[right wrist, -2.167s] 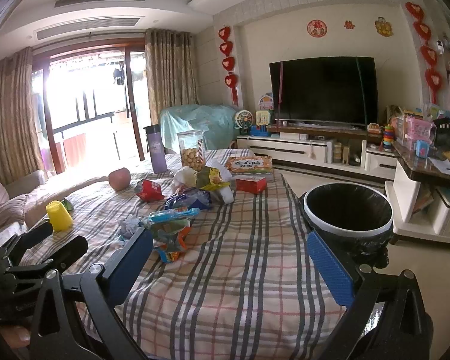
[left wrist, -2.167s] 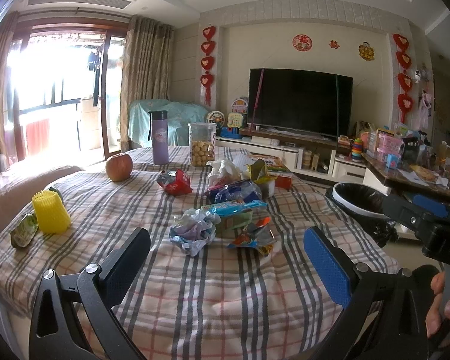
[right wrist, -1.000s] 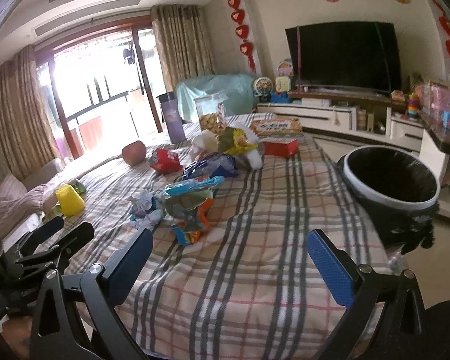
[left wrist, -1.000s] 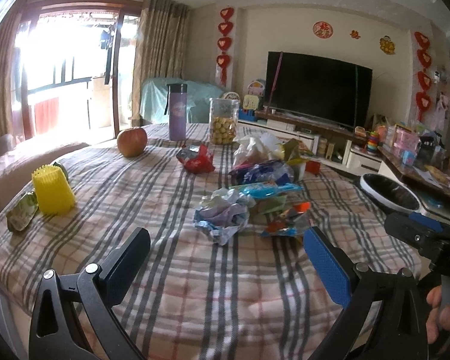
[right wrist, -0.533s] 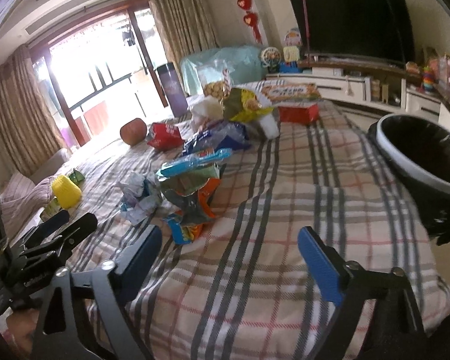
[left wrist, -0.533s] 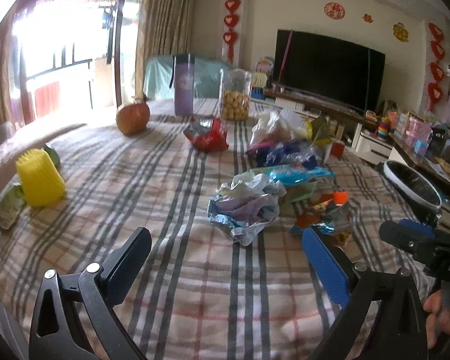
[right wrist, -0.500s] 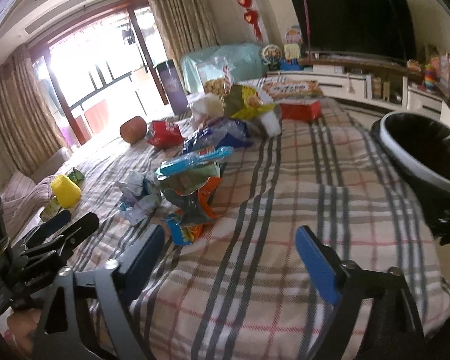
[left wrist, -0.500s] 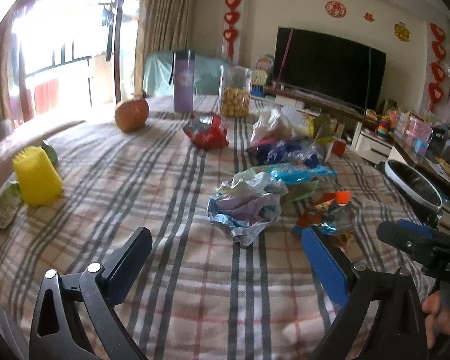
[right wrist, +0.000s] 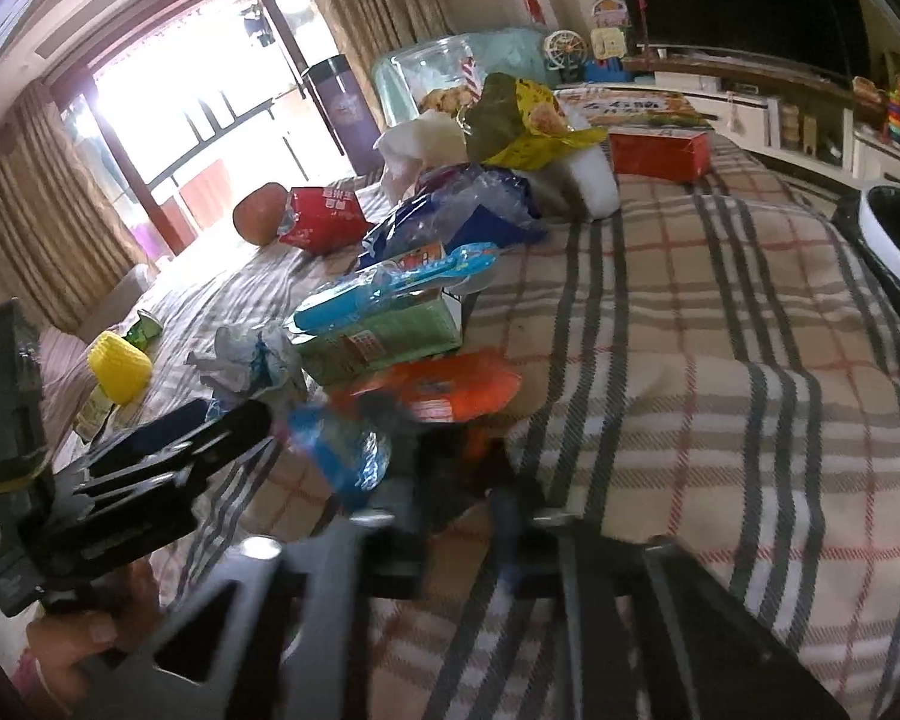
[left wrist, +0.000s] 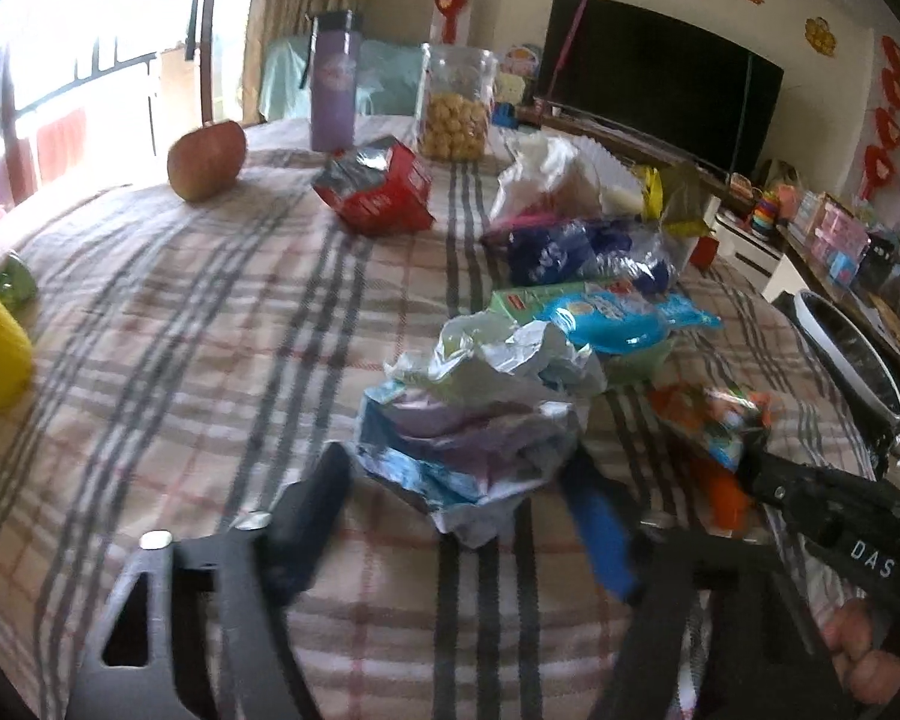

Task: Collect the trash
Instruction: 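Grasp the crumpled foil wrapper with the left tool while the right tool grasps the orange snack wrapper, then carry both held wrappers over the black trash bin with both tools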

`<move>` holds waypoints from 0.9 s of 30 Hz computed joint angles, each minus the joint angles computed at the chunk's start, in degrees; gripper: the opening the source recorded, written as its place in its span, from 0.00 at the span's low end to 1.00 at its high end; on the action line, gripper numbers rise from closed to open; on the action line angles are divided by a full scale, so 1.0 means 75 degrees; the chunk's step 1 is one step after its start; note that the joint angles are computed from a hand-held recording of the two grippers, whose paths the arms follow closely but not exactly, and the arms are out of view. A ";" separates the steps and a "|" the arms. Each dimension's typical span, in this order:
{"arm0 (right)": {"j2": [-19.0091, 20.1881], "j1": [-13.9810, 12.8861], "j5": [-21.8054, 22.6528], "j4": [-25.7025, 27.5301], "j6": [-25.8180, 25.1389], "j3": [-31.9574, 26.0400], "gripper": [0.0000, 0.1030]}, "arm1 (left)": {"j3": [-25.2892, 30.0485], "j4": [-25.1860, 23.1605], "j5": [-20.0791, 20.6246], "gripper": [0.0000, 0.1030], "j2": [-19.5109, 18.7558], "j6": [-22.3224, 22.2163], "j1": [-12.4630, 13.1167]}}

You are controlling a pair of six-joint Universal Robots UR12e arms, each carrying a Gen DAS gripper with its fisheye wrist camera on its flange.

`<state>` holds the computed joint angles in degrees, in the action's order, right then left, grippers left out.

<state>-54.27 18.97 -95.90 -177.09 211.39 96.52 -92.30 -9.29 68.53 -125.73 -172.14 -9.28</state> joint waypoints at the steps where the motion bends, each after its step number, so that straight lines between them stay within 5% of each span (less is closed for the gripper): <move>1: -0.0007 -0.0014 0.0060 -0.0068 -0.0004 0.0032 0.06 | 0.0008 0.0123 0.0004 0.57 -0.0029 -0.0018 -0.0011; 6: -0.0065 -0.0045 0.0184 -0.0411 -0.0016 0.0207 0.04 | -0.0140 0.0573 0.0016 0.34 -0.0023 0.0024 -0.0037; 11: -0.0158 -0.0052 0.0178 -0.0668 -0.0004 0.0380 0.03 | -0.0358 0.0629 -0.0190 0.22 0.0129 0.0018 -0.0025; 27: -0.0832 -0.0261 -0.0326 -0.1431 0.0279 0.1409 0.03 | -0.0793 0.0185 -0.1157 0.18 0.0658 0.0714 -0.0284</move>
<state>-60.51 17.01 -98.34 -187.82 213.49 107.09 -98.25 -7.90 59.86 -120.80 -166.79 -11.40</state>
